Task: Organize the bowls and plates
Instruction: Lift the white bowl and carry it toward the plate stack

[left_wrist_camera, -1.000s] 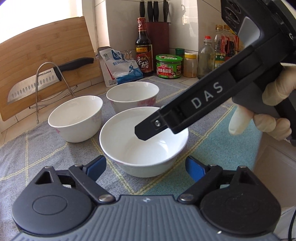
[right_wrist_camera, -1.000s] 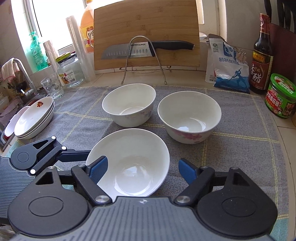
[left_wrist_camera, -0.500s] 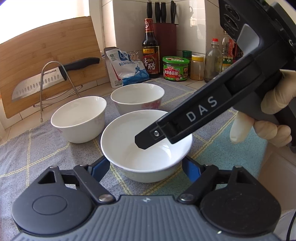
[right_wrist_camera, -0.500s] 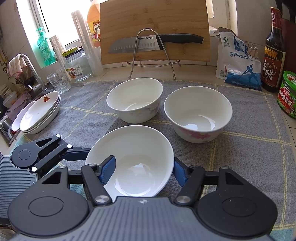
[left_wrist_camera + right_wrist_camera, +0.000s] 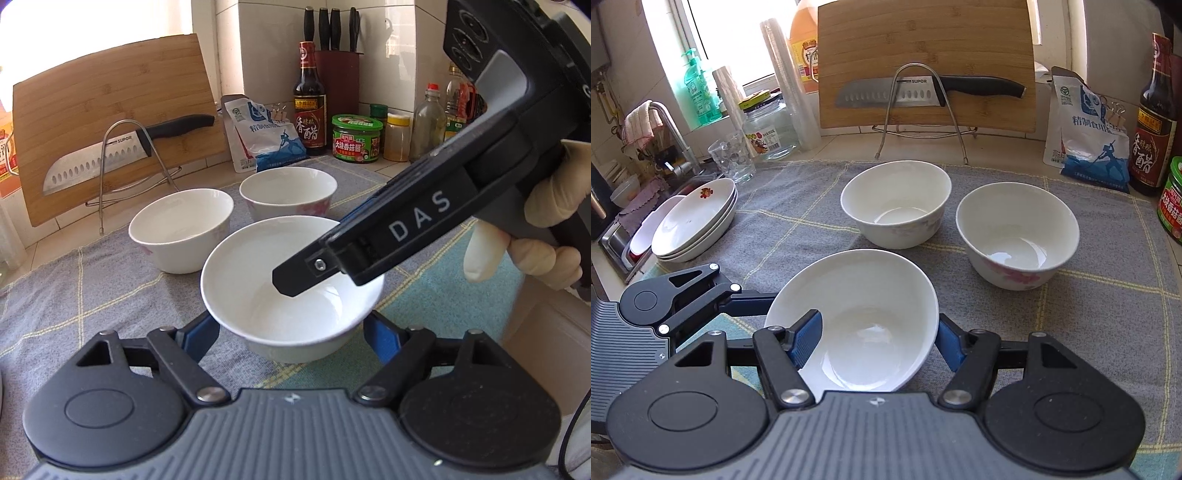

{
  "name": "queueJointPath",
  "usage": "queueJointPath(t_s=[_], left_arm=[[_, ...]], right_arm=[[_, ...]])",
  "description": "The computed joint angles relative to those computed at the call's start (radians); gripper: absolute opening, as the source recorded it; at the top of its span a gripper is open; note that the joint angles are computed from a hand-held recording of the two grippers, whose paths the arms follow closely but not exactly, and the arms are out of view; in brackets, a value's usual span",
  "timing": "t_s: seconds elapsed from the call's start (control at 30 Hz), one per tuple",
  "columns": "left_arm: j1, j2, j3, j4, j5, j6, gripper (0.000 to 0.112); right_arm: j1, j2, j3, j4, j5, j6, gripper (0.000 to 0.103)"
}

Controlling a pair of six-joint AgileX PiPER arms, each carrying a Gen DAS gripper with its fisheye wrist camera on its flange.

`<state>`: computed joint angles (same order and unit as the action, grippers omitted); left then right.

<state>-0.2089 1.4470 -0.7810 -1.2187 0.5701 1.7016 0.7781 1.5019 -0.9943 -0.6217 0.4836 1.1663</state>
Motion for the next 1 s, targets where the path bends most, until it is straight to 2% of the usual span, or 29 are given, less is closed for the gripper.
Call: queueJointPath(t_s=[0.5, 0.7, 1.0], left_arm=[[0.192, -0.100, 0.029, 0.170, 0.086, -0.132, 0.085], [0.269, -0.107, 0.018, 0.234, 0.138, -0.167, 0.085], [0.359, -0.095, -0.012, 0.295, 0.211, -0.157, 0.085]], right_arm=[[0.049, 0.121, -0.157, 0.188, -0.044, -0.231, 0.072], [0.055, 0.183, -0.226, 0.310, -0.047, -0.363, 0.072], [0.069, 0.248, -0.301, 0.401, -0.036, -0.448, 0.072]])
